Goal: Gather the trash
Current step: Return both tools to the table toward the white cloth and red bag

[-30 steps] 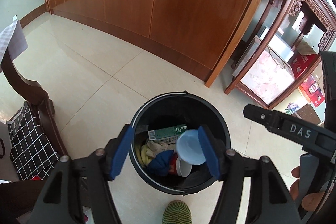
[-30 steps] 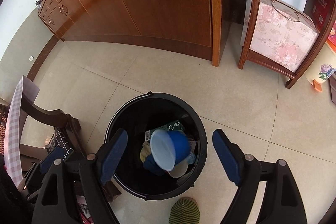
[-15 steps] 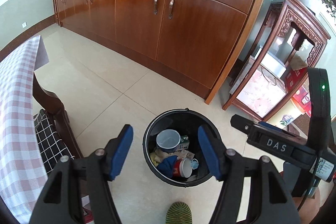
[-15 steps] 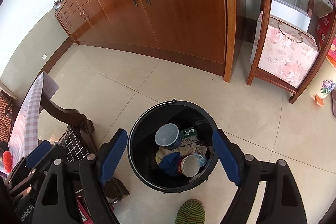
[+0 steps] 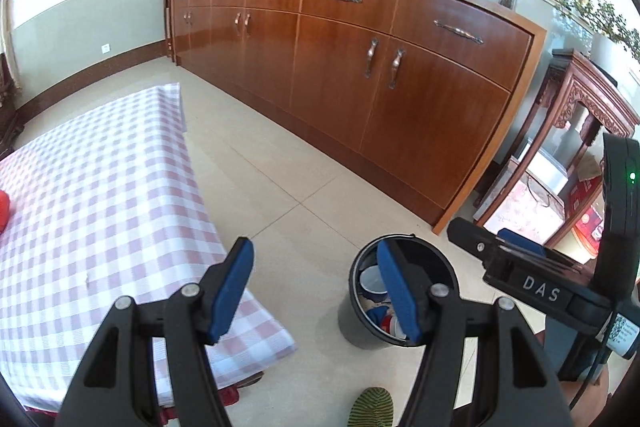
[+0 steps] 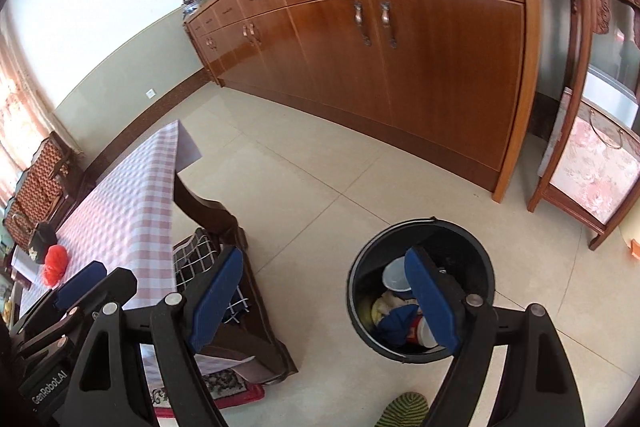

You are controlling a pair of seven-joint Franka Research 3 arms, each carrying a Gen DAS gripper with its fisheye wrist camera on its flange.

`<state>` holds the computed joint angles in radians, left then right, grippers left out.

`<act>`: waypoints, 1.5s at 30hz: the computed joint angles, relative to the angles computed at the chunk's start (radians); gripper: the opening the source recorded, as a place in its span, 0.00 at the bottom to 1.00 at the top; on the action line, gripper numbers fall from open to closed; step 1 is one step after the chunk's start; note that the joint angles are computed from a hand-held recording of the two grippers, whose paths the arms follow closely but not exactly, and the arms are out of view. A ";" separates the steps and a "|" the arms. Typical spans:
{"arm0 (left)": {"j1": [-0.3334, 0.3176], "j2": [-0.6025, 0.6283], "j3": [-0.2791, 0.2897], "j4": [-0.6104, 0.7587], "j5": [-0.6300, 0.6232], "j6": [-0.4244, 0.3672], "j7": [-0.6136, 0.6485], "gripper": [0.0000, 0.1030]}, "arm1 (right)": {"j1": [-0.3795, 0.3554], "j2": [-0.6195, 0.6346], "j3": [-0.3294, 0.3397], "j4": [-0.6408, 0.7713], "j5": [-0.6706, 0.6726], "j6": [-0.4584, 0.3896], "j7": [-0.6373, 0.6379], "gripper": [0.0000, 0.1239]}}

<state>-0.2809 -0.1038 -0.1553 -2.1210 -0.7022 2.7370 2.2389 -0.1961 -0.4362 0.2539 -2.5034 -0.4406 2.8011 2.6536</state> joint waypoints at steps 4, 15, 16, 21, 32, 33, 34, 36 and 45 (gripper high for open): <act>0.034 -0.027 0.030 -0.029 0.026 0.027 -0.037 0.64 | 0.036 0.078 0.030 0.087 -0.019 0.032 -0.007 0.68; 0.157 -0.026 0.107 -0.063 0.190 0.116 -0.231 0.64 | 0.245 0.371 0.012 0.378 -0.088 0.046 -0.064 0.68; 0.173 -0.019 0.112 -0.061 0.214 0.125 -0.257 0.64 | 0.266 0.397 0.007 0.405 -0.085 0.044 -0.076 0.68; 0.253 0.018 0.130 -0.048 0.326 0.158 -0.381 0.64 | 0.357 0.522 -0.019 0.534 -0.053 0.040 -0.153 0.68; 0.393 0.108 0.138 0.010 0.473 0.164 -0.548 0.64 | 0.526 0.810 -0.062 0.888 0.082 -0.035 -0.369 0.68; 0.401 0.118 0.135 0.018 0.478 0.162 -0.552 0.64 | 0.540 0.838 -0.067 0.925 0.095 -0.045 -0.387 0.68; 0.409 0.124 0.132 0.024 0.483 0.159 -0.555 0.64 | 0.553 0.862 -0.073 0.959 0.109 -0.056 -0.402 0.68; 0.422 0.137 0.126 0.035 0.499 0.156 -0.567 0.64 | 0.574 0.906 -0.080 1.018 0.145 -0.075 -0.438 0.68; 0.477 0.223 0.102 0.108 0.522 0.135 -0.611 0.64 | 0.664 1.113 -0.140 1.328 0.277 -0.185 -0.589 0.68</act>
